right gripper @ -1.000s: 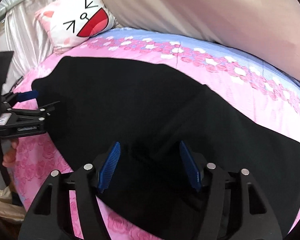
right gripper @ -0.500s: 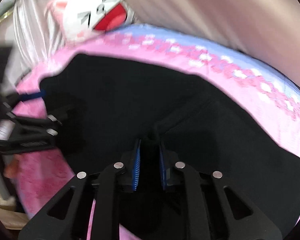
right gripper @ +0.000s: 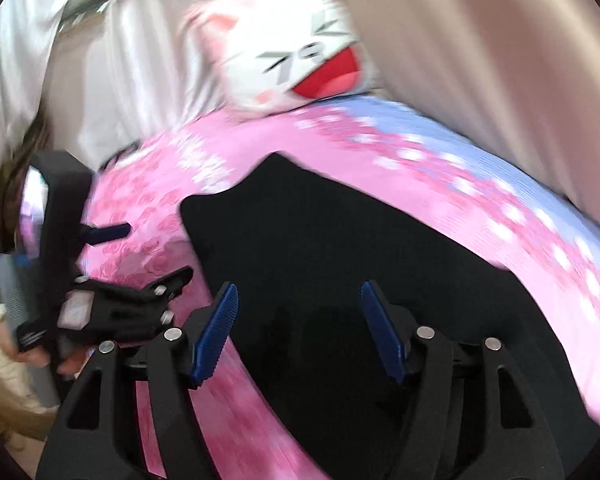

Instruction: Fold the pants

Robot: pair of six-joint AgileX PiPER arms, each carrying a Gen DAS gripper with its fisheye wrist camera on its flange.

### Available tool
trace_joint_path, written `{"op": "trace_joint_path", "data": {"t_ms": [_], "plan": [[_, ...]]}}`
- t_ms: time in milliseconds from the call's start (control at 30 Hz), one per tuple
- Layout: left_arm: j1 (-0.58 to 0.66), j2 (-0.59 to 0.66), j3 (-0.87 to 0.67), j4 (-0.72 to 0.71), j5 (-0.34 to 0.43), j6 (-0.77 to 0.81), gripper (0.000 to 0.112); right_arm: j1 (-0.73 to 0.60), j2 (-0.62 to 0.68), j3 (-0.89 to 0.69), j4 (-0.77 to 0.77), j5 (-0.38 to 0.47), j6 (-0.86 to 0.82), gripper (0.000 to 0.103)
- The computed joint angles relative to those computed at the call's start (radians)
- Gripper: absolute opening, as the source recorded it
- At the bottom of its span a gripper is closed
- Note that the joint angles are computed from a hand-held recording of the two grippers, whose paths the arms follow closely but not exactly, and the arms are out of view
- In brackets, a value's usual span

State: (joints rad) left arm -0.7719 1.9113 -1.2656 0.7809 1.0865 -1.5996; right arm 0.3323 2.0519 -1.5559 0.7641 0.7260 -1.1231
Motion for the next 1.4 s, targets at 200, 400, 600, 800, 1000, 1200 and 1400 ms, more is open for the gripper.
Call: {"op": "trace_joint_path", "data": {"t_ms": [200,400,600,800,1000,1200,1400], "plan": [[-0.03,-0.078,0.135,-0.055,-0.045,-0.037,0.098,0.187,0.157,-0.198,-0.169,0.045,0.109,0.062],[-0.043,-0.083,0.169,-0.069,-0.083,-0.04,0.098,0.313,0.288,-0.378,-0.423,0.029,0.276,0.062],[-0.04,-0.092,0.18,-0.064,-0.088,-0.051,0.098,0.315,0.311,-0.389,-0.458,-0.01,0.311,0.034],[-0.039,-0.088,0.135,-0.034,-0.054,-0.031,0.098,0.122,0.264,-0.404,-0.1,0.137,0.265,0.012],[-0.043,-0.022,-0.081,0.043,-0.018,0.076,0.098,-0.267,0.144,-0.243,0.306,0.343,0.121,0.012],[-0.039,0.162,-0.454,0.018,-0.028,0.279,0.098,-0.432,0.124,-0.197,0.288,0.373,0.123,0.012],[-0.052,0.263,-0.612,-0.02,0.079,0.321,0.098,-0.334,0.186,-0.288,0.222,0.405,0.135,0.012]]}}
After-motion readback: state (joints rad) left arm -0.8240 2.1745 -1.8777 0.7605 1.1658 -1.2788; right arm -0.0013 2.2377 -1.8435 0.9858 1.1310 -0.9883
